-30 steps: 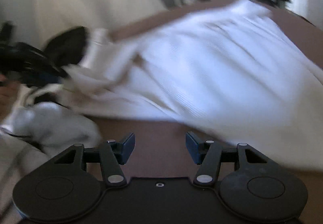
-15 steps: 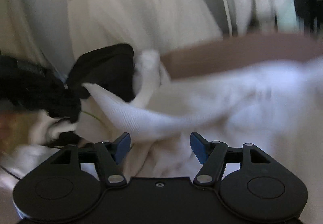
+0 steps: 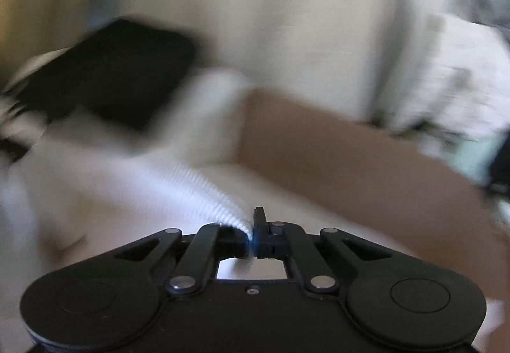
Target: Fold clothes
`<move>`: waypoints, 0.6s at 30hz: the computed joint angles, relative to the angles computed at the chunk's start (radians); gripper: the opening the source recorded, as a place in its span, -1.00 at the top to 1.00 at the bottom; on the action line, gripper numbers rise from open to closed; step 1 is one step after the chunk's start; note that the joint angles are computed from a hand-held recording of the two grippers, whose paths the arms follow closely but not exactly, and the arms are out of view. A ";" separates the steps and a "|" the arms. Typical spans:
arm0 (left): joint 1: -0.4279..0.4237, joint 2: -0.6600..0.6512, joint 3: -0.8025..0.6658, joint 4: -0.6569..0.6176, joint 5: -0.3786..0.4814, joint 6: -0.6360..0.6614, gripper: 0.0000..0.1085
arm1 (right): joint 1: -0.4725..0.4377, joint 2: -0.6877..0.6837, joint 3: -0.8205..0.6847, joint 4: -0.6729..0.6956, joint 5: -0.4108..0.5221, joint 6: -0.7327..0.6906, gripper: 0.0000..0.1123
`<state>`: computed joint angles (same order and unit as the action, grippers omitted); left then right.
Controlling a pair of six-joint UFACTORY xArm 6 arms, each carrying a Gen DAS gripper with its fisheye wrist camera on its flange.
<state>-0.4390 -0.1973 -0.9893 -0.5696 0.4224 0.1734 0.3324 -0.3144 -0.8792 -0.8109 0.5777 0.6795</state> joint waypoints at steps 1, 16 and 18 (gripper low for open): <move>-0.006 0.017 -0.011 0.063 -0.010 -0.035 0.71 | -0.041 0.020 -0.062 -0.083 0.071 0.017 0.98; -0.155 0.250 -0.179 0.320 0.053 -0.113 0.11 | -0.425 -0.182 -0.039 -0.084 0.244 0.081 -0.41; -0.177 0.229 -0.134 0.276 -0.044 -0.067 -0.01 | -0.425 -0.330 0.164 -0.048 0.185 0.053 -0.41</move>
<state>-0.6158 0.0320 -1.1233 -0.2933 0.3779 0.1063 -0.0927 -0.6448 -0.7157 -0.8584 0.7624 0.7326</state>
